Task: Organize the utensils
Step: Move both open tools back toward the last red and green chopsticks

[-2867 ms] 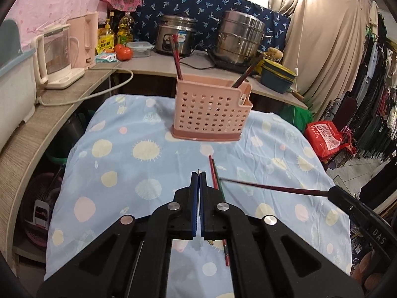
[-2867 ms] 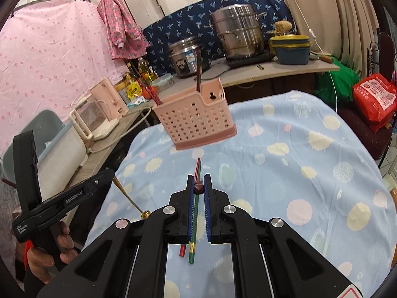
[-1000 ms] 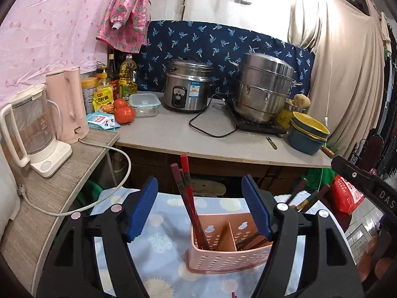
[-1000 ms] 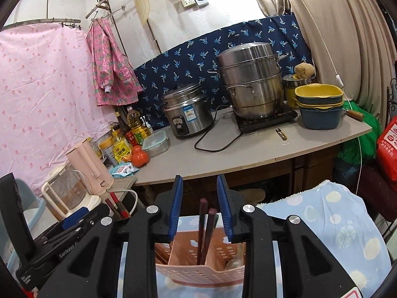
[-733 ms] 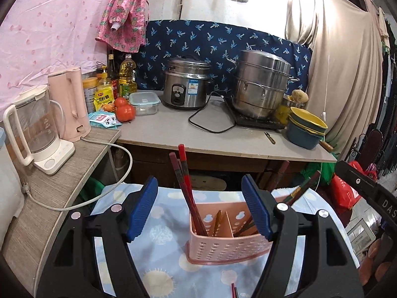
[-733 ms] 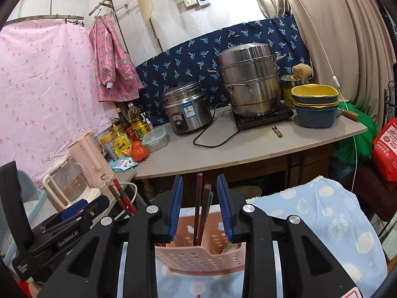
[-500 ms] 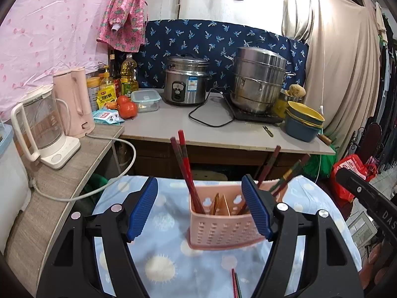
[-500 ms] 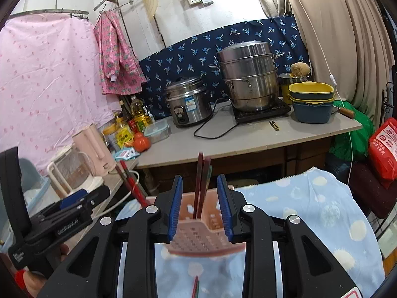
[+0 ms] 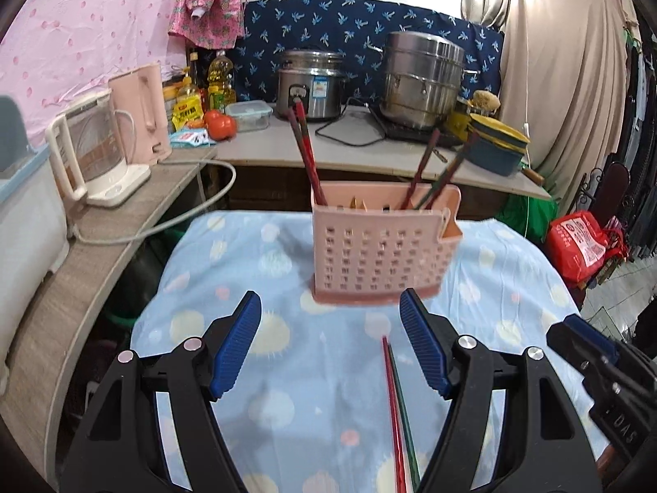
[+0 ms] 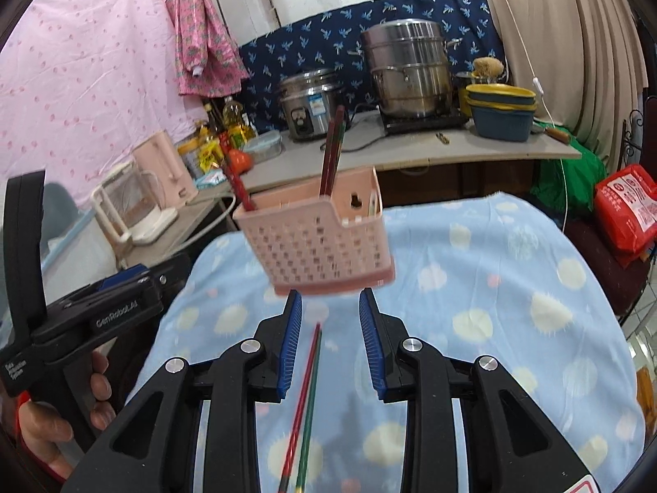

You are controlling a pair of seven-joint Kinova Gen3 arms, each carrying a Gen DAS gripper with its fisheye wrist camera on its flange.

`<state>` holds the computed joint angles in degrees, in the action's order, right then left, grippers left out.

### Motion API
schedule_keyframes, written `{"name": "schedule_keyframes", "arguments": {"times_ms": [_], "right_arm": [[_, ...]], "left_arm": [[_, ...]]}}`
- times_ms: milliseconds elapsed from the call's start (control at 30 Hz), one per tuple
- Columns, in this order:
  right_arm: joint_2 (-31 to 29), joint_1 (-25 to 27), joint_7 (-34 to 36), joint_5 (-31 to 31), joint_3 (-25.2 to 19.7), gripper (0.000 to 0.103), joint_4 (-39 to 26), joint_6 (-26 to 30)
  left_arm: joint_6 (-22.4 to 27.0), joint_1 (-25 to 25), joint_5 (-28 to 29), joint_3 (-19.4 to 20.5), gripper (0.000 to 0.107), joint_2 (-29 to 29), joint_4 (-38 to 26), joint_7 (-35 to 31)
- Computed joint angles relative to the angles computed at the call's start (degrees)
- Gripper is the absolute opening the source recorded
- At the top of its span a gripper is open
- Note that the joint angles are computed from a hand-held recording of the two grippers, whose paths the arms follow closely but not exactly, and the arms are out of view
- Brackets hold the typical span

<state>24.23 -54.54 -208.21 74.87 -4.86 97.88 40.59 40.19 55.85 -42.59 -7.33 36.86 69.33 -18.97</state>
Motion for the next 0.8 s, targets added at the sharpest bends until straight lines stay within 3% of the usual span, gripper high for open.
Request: {"name": "schedule_keyframes", "arguments": {"times_ms": [133, 367, 800], "right_arm": [[0.9, -2.4, 0.3, -2.0, -1.4, 0.029, 1.6, 1.7], [4.1, -5.4, 0.1, -6.6, -2.0, 0.029, 3.3, -0.3], [9.8, -10.5, 3.5, -14.0, 2.7, 0.029, 1.7, -6.6]], "left_arm": [[0.3, 1.9, 0.0, 0.2, 0.066, -0.6, 3.7, 2.7], [-0.8, 3.6, 0.7, 1.6, 0.066, -1.1, 10.9, 8.2], [-3.1, 5.5, 1.4, 2.5, 0.066, -0.3, 19.4, 15.3]]}}
